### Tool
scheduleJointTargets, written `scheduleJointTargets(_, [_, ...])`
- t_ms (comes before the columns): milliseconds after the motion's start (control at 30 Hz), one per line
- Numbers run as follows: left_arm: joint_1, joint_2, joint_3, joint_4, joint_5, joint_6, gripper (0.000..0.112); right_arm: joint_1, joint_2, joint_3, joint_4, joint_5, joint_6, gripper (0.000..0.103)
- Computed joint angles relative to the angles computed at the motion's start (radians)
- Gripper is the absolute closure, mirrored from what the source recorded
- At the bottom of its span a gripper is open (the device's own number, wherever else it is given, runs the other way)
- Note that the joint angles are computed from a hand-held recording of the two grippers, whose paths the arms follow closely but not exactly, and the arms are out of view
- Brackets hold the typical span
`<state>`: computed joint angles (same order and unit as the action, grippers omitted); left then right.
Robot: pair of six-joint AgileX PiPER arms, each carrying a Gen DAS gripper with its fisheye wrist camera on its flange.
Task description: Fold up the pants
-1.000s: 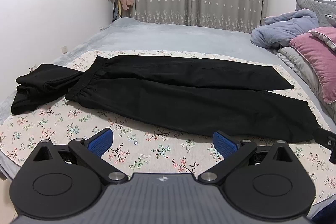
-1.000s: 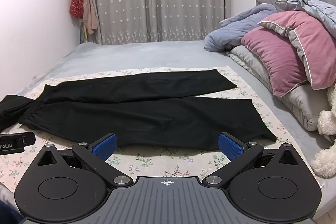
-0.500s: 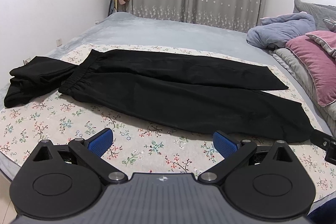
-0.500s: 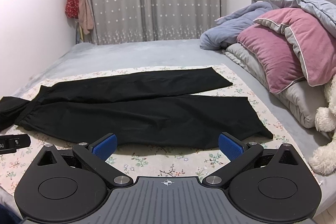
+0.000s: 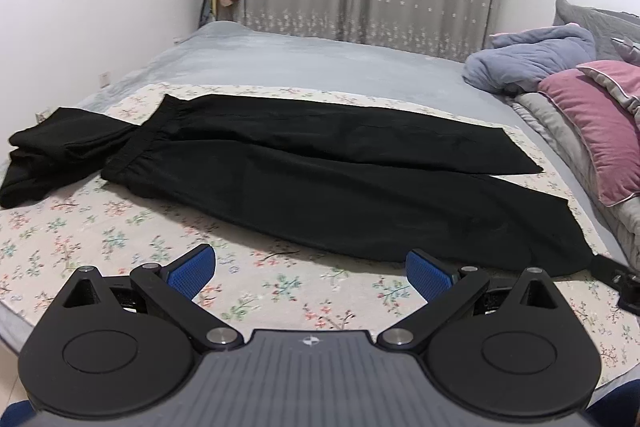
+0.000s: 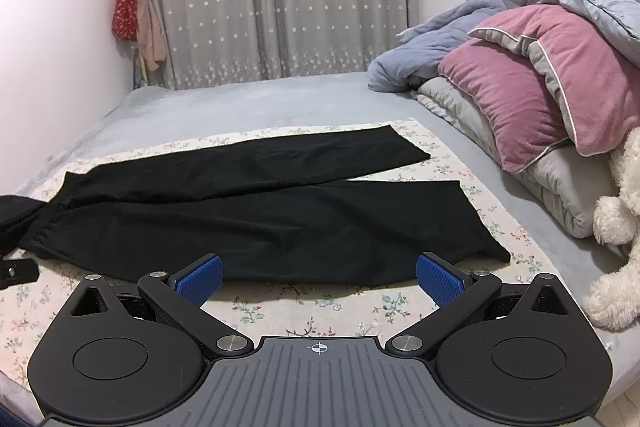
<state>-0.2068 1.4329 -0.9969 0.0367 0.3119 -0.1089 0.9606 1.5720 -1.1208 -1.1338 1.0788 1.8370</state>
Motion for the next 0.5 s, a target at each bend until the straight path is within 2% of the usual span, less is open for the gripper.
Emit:
scheduleJointTargets(67, [0.035,0.041,-0.032,-0.141,0.012,0.136,0.009,-0.032,-0.002,0.017,0.006,-0.049,0.004,0.000])
scheduleJointTargets(133, [0.095,0.105,-0.089,-0.270,0.048,0.250,0.009,-0.092,-0.007,0.050,0.016,-0.138,0.020,0.000])
scheduleJointTargets(167, [0.120,0.137,-0.118,-0.288,0.065,0.259,0.009,-0.130,-0.011,0.072,0.023,-0.186,0.027,0.000])
scheduleJointTargets(200, [0.147,0.178,-0.163,-0.277,0.089,0.237,0.009,-0.174,-0.014,0.086,0.048,-0.243,0.026,0.000])
scheduleJointTargets(300, [0.252,0.300,-0.301,-0.262,0.125,0.178,0.009,-0.365,-0.047,0.164,0.146,-0.494,0.014,0.000])
scheduleJointTargets(400, [0.330,0.408,-0.443,-0.178,0.135,0.028,0.009,-0.520,-0.052,0.194,0.263,-0.603,-0.022,0.000])
scheduleJointTargets(500, [0.402,0.536,-0.649,-0.213,0.229,-0.037,0.009,-0.684,-0.054,0.231,0.385,-0.763,-0.107,0.003])
